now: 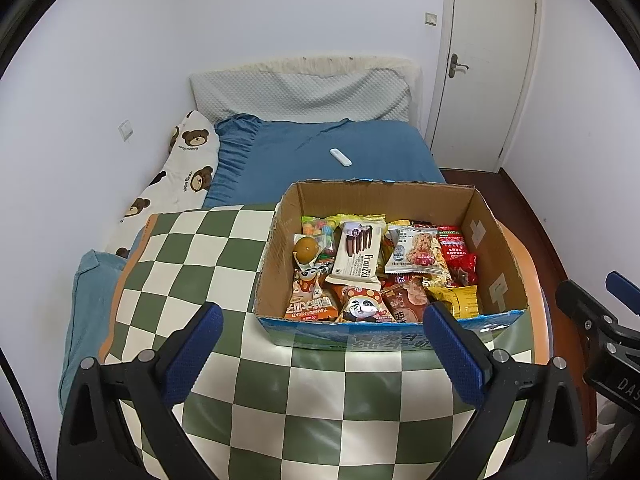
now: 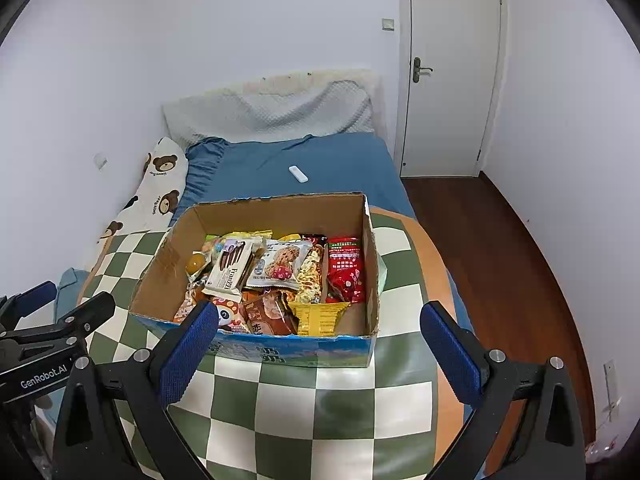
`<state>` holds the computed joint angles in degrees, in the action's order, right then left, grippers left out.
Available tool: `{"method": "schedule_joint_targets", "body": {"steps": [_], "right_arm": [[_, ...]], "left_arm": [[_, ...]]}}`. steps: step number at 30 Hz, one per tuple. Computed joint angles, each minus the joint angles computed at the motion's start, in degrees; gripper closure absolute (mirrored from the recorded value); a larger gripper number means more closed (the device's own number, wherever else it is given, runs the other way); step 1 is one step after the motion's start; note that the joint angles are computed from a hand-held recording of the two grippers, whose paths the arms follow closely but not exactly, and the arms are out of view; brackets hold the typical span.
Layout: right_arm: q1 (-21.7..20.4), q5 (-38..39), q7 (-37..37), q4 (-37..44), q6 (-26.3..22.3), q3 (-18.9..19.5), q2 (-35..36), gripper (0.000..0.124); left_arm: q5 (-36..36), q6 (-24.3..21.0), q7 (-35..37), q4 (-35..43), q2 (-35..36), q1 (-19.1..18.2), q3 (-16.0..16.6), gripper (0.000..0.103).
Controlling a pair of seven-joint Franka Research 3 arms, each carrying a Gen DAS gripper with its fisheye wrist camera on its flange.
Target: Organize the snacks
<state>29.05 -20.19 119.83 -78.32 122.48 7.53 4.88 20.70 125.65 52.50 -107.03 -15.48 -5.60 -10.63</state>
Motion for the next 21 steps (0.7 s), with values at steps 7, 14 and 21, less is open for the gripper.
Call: {"method": "schedule_joint_targets", "body": {"steps": [7,14,21], "right_arm": [[0.0,0.3,-0.1,0.0,-0.1,0.1,-0.1,0.021],[0.1,0.3,-0.2,0.2,-0.2,0.1,0.2,0.021],[0.1,0.3,-0.3,0.3,0.0,0.0,0.2,0.021]], "left_arm": [[-0.1,0.3,0.1,-0.2,-0.1,0.0,0.1,0.000],[-0.1,0.6,0.1,-0.6,0.0,0.0,0.1,0.000],[-0.1,1.0,0.0,-1.3,-0.5,0.0,0.1,0.000]]}}
